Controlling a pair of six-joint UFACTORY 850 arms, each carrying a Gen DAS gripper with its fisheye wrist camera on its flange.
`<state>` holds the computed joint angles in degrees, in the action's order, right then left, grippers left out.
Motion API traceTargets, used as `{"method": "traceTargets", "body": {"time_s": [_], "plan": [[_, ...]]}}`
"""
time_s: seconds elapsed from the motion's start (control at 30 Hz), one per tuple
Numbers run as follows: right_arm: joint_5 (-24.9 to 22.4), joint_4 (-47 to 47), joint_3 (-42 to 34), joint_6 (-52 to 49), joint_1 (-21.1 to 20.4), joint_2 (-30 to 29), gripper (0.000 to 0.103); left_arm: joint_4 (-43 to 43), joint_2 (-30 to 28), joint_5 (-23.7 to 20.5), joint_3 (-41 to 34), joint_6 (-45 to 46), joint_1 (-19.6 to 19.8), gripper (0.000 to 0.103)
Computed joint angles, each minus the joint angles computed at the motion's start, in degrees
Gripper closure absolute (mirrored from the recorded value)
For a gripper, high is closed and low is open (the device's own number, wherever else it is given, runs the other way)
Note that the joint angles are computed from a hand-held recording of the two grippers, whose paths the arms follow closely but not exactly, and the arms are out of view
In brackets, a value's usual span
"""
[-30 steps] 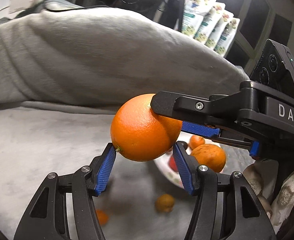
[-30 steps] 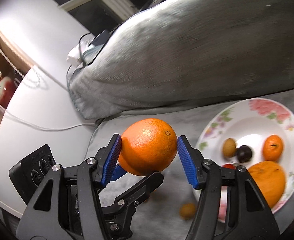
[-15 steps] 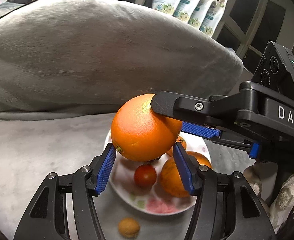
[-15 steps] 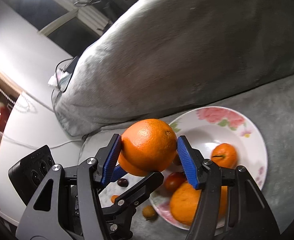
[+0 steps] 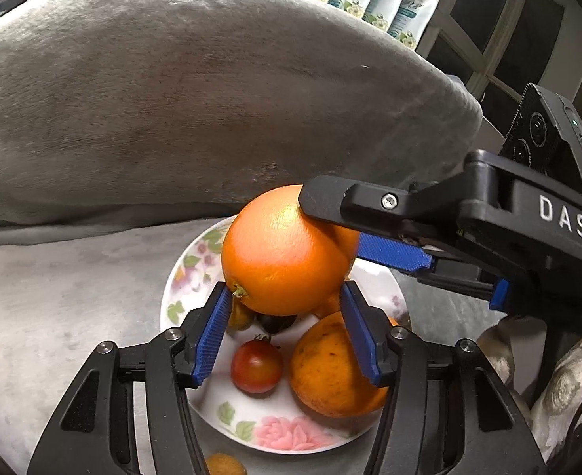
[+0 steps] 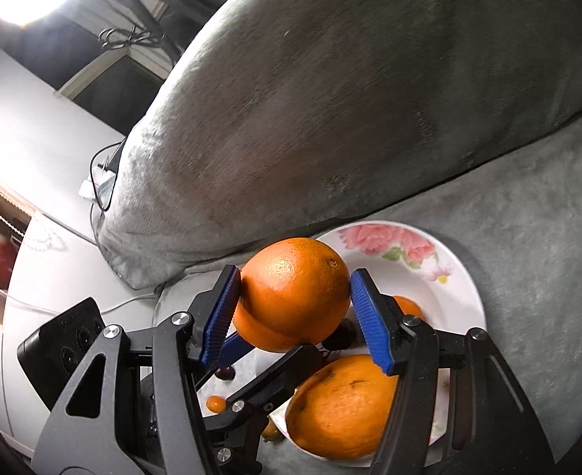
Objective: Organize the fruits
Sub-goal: 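Carry the large orange with both tools onto the plate, then open both tools and release the orange on the plate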
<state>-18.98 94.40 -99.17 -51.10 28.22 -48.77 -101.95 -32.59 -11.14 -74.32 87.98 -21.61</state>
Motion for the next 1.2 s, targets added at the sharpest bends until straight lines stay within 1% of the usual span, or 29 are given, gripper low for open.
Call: {"method": "traceTargets", "body": {"time_s": [0.03, 0.1, 0.2, 0.27, 0.3, 0.4, 0.53, 0.73, 0.83, 0.93, 0.97, 1.0, 1.03, 1.07, 1.1, 1.2], "plan": [[-0.2, 0.7, 0.5, -0.7, -0.3, 0.2, 0.042, 1.7, -0.4, 0.3, -0.8, -1.7, -0.4, 0.049], [-0.6, 2.0, 1.2, -1.8, -0.6, 0.6, 0.042, 1.8, -0.5, 0.3, -0.9, -1.5, -0.6, 0.050], [-0.3, 2.3, 1.5, -2.2, -0.8, 0.8, 0.042, -2.3, 0.3, 0.0, 0.0, 3.0, -0.5, 0.052], [-2.4, 5.4, 1.8, -5.3, -1.1, 0.8, 0.042, -7.5, 0.8, -0.6, 0.6, 8.9, -0.5, 0.057], [-2.3, 5.8, 2.1, -5.9, -1.1, 1.1, 0.042, -9.7, 1.1, -0.6, 0.8, 11.6, -0.7, 0.057], [0.3, 6.2, 2.5, -7.1, -0.5, 1.9, 0.042, -13.7, 2.1, 0.3, 1.4, 17.1, -1.4, 0.057], [0.6, 11.0, 4.8, -12.0, -0.5, 3.7, 0.042, -21.1, 4.0, 0.1, 3.6, 25.6, -1.6, 0.057], [1.3, 13.1, 7.3, -14.6, -0.6, 5.6, 0.042, -25.5, 6.7, -0.5, 6.7, 31.2, -1.7, 0.057], [2.6, 14.5, 8.6, -16.2, -0.5, 6.6, 0.042, -29.6, 7.8, -0.3, 7.7, 35.7, -2.0, 0.057], [3.6, 16.5, 9.8, -18.2, -0.3, 7.5, 0.042, -30.8, 9.5, -1.3, 9.7, 37.0, -1.6, 0.057], [3.9, 17.2, 10.2, -19.1, -0.2, 7.8, 0.041, -31.9, 9.8, -1.3, 10.0, 38.1, -1.7, 0.056], [4.6, 17.8, 10.7, -20.2, 0.0, 8.3, 0.036, -33.6, 10.3, -1.2, 10.6, 40.0, -1.8, 0.055], [5.4, 19.1, 11.1, -21.9, 0.3, 8.6, 0.033, -36.0, 10.6, -1.1, 11.0, 42.5, -2.0, 0.055], [6.7, 21.0, 11.6, -24.4, 0.6, 9.1, 0.029, -38.6, 11.0, -1.0, 11.6, 45.3, -2.0, 0.051], [7.9, 22.6, 11.9, -26.8, 1.0, 9.5, 0.027, -40.5, 11.5, -1.2, 12.3, 47.3, -2.0, 0.046], [11.9, 29.2, 13.0, -36.5, 2.5, 10.9, 0.024, -45.4, 13.2, -2.0, 14.3, 52.2, -1.7, 0.044]]}}
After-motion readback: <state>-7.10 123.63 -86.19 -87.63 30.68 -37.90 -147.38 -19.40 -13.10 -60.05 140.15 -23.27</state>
